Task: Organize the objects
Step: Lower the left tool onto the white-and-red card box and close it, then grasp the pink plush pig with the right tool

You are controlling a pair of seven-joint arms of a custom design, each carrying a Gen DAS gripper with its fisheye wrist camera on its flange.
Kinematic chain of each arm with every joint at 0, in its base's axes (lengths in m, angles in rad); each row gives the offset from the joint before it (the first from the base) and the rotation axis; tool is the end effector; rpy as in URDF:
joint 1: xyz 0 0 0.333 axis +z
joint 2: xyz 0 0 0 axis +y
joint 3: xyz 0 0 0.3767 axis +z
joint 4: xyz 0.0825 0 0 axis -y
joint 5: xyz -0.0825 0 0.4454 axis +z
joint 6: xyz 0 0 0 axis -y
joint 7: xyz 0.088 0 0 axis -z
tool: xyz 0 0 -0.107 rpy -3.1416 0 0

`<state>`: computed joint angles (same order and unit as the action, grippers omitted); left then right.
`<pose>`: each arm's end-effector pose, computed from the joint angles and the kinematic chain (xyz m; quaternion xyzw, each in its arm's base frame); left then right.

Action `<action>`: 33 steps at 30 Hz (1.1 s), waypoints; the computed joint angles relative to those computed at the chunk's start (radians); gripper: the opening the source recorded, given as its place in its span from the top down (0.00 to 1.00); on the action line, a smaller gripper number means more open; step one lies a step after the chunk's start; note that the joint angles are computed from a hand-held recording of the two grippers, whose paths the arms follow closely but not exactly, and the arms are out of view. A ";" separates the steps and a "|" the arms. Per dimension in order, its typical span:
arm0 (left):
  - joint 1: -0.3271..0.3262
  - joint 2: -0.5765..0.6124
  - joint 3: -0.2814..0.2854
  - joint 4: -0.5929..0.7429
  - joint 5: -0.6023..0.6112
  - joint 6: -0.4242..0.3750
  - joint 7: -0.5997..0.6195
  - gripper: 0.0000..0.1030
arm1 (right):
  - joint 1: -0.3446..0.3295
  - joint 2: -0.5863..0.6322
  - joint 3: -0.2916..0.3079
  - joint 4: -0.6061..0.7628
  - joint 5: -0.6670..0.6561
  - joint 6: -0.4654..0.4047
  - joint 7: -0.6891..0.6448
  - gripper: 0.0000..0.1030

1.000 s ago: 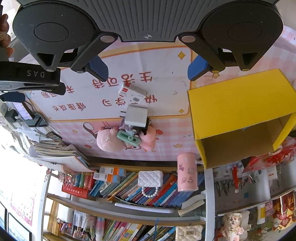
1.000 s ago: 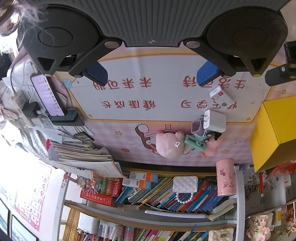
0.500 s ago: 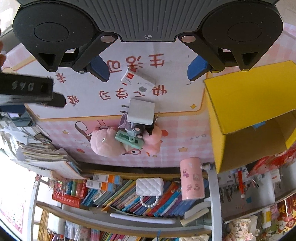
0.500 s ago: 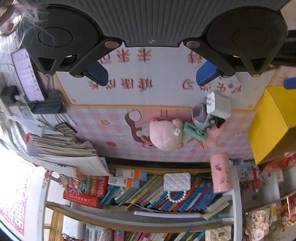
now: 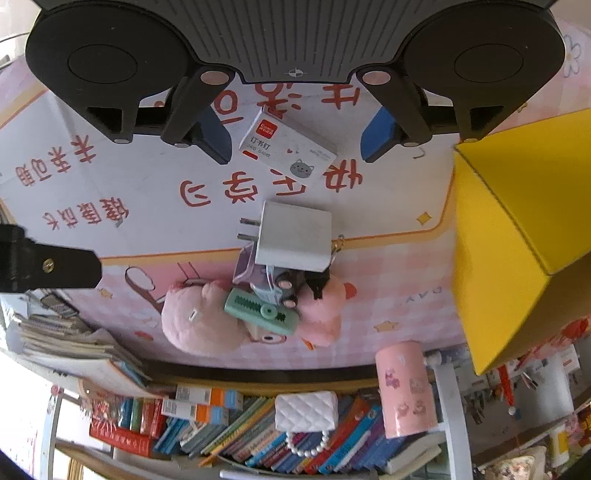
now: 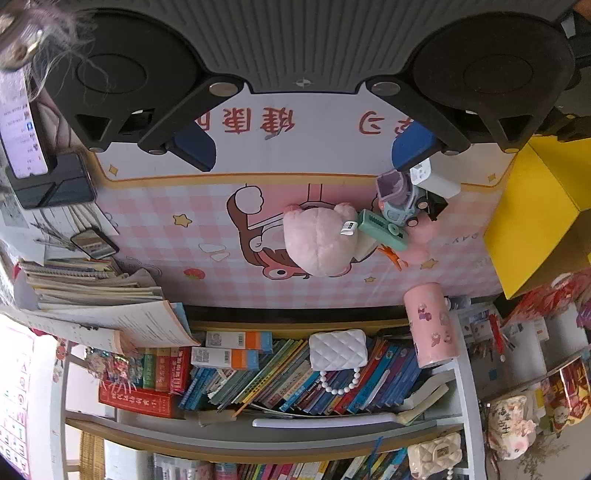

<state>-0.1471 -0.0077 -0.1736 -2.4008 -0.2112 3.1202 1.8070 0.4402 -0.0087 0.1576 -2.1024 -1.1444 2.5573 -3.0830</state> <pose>0.5548 -0.1655 0.4173 -0.5365 0.7653 -0.2867 0.2106 0.5122 0.3648 0.4957 -0.5756 0.6896 -0.3118 0.3099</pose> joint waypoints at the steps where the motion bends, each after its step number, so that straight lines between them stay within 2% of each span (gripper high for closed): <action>1: 0.003 0.006 0.001 0.003 0.038 0.001 -0.029 0.27 | -0.002 0.002 -0.002 0.000 -0.002 0.004 -0.002 0.00; 3: 0.010 0.015 0.007 0.009 0.149 -0.002 -0.118 0.29 | -0.008 0.006 -0.009 -0.001 0.004 0.021 -0.009 0.00; 7: 0.016 0.032 0.013 0.024 0.237 -0.001 -0.176 0.29 | -0.020 0.015 -0.020 -0.001 0.010 0.055 -0.014 0.00; 8: 0.018 0.036 0.010 0.027 0.241 -0.002 -0.171 0.32 | -0.022 0.018 -0.022 0.000 0.012 0.061 -0.017 0.00; 11: 0.038 0.037 -0.036 0.028 0.076 0.002 -0.019 0.42 | -0.027 0.024 -0.029 0.001 0.015 0.081 -0.027 0.00; 13: 0.027 0.033 -0.024 0.026 0.106 -0.005 -0.044 0.42 | -0.029 0.028 -0.033 0.003 0.014 0.090 -0.028 0.00; 15: 0.024 0.023 -0.026 0.028 0.071 -0.030 -0.021 0.43 | -0.032 0.035 -0.038 0.008 0.015 0.102 -0.030 0.00; 20: -0.015 -0.029 -0.006 0.014 -0.172 -0.022 0.118 0.43 | -0.038 0.077 -0.057 0.052 -0.010 0.124 -0.048 0.00; 24: -0.021 -0.078 0.023 -0.005 -0.181 -0.020 0.041 0.43 | -0.037 0.151 -0.090 0.133 -0.038 0.153 -0.070 0.01; 28: 0.013 -0.123 0.021 -0.038 -0.085 -0.018 -0.093 0.43 | -0.024 0.234 -0.130 0.224 -0.013 0.189 -0.132 0.04; 30: 0.027 -0.142 0.022 -0.055 -0.038 -0.019 -0.153 0.43 | -0.016 0.275 -0.150 0.271 0.011 0.213 -0.160 0.08; 32: 0.034 -0.153 0.027 -0.064 0.000 -0.020 -0.196 0.43 | -0.011 0.312 -0.163 0.311 0.065 0.228 -0.218 0.20; 33: 0.036 -0.159 0.031 -0.070 0.015 -0.018 -0.213 0.43 | -0.013 0.330 -0.162 0.329 0.110 0.229 -0.264 0.23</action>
